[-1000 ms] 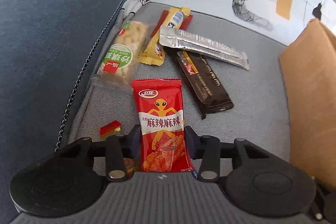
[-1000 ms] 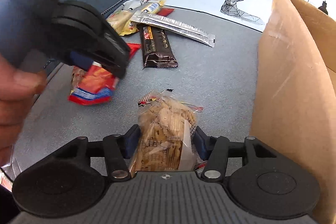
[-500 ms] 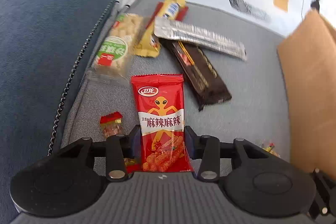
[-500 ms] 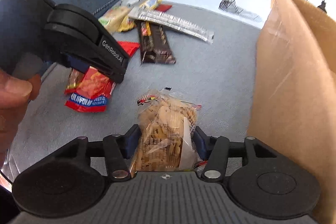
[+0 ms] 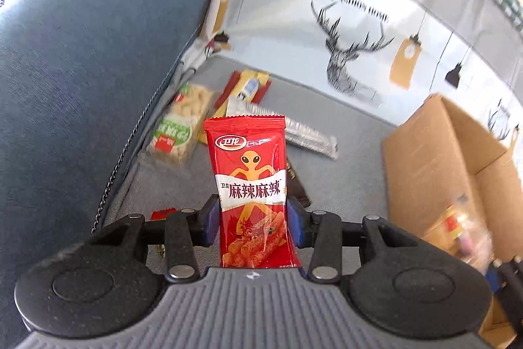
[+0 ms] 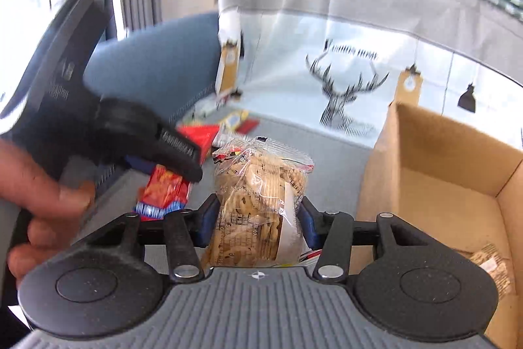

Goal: Organize snacks
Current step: 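Lift the red packet with the left tool while the right tool lifts the cookie bag, then carry the red packet and cookie bag over the cardboard box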

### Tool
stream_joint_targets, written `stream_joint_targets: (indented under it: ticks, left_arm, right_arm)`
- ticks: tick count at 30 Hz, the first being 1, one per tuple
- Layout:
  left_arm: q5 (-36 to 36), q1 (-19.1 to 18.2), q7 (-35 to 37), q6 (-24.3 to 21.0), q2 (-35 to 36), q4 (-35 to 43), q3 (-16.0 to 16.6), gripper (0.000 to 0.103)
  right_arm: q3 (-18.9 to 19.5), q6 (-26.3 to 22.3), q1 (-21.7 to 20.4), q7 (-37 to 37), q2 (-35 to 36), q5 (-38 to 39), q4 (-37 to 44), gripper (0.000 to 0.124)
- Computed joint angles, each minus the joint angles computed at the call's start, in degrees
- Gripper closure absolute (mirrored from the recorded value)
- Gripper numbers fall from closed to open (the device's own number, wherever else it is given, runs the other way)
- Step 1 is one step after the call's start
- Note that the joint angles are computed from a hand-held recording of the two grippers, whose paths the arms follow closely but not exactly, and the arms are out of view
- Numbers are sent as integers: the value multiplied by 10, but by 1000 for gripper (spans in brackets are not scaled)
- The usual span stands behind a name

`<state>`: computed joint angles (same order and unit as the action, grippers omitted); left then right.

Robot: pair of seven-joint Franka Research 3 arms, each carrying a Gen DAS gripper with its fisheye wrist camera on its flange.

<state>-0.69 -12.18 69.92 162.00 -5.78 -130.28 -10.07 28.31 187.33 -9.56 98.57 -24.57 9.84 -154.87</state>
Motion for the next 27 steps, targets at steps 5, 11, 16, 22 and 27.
stream_joint_targets:
  ticks: [5, 11, 16, 22, 27]
  left_arm:
    - [-31, -11, 15, 39, -16, -14, 6, 57]
    - [-68, -36, 32, 75, -22, -11, 12, 57]
    - [-89, -64, 63, 107, -19, -8, 11, 57]
    - [-128, -102, 106, 159, 2, -1, 13, 57]
    - [-199, -141, 179, 201, 27, 9, 19, 57]
  right_arm:
    - [-67, 31, 39, -20, -30, 22, -12, 72]
    - [-133, 45, 41, -72, -69, 41, -25, 72]
    - [-160, 53, 0, -106, -77, 70, -46, 72]
    - [-174, 39, -37, -108, -84, 103, -73, 72]
    - [-172, 37, -61, -133, -88, 101, -86, 72]
